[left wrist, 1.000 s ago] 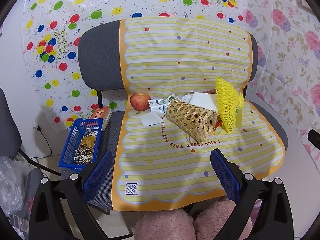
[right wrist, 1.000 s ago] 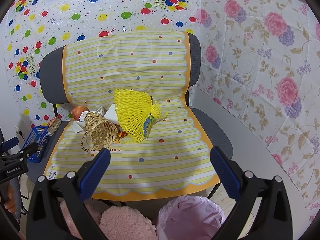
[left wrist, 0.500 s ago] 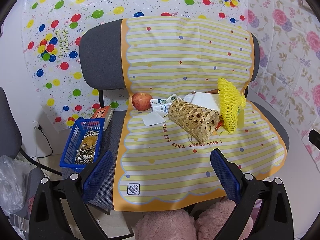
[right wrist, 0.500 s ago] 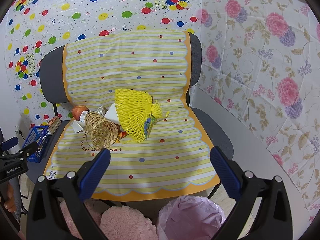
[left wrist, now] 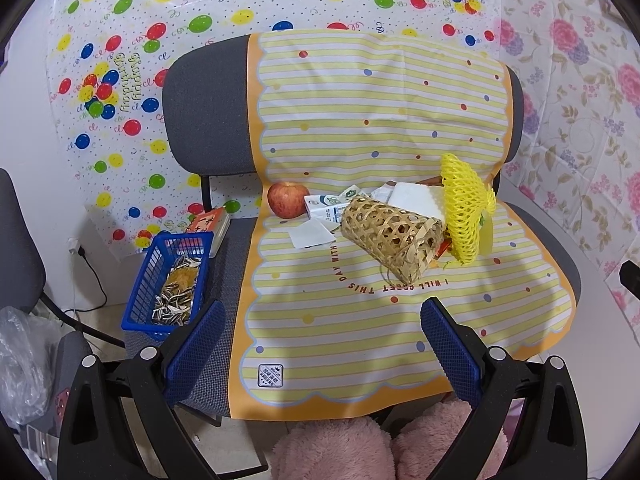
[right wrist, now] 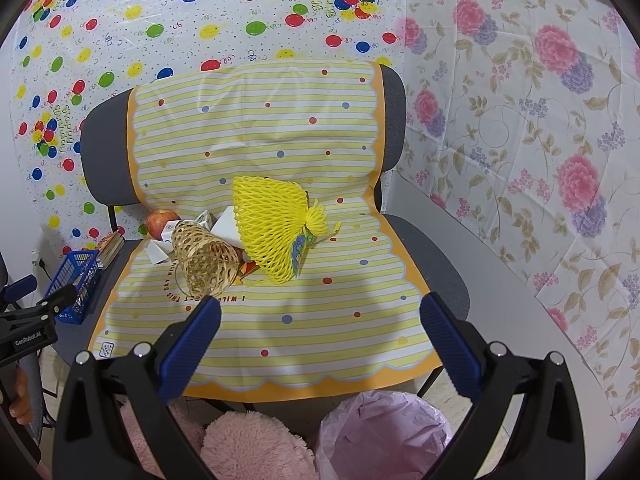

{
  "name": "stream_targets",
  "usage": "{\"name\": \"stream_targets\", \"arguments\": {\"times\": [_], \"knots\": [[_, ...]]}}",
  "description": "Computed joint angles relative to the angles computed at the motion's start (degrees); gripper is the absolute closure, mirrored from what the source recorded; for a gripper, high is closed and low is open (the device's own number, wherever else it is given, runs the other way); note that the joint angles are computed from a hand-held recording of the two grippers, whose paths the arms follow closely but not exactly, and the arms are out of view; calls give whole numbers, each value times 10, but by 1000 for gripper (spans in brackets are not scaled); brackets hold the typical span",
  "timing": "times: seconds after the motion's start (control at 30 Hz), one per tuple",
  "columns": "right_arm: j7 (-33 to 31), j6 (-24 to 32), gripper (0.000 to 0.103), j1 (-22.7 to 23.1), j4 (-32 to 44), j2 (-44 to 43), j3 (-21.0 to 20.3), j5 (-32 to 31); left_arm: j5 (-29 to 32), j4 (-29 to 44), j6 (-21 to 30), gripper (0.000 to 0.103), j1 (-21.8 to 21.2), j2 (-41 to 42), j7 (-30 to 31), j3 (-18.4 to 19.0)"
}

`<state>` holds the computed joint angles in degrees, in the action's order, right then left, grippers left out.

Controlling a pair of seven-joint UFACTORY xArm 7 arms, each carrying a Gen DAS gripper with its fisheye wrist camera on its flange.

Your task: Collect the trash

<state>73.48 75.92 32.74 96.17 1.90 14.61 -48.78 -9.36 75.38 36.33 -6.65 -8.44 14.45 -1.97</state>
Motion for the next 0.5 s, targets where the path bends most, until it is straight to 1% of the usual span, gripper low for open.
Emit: {"name": "stream_targets", "arguments": {"times": [0.27,0.5], "knots": [[1,-2,6,1,0,2,-1,-2,5,-1,2,7,0,0,-5,-2],[4,-21,6,-5,-18,-5,-3,-6,10,0,1,7,0,6,-11,-4]]}}
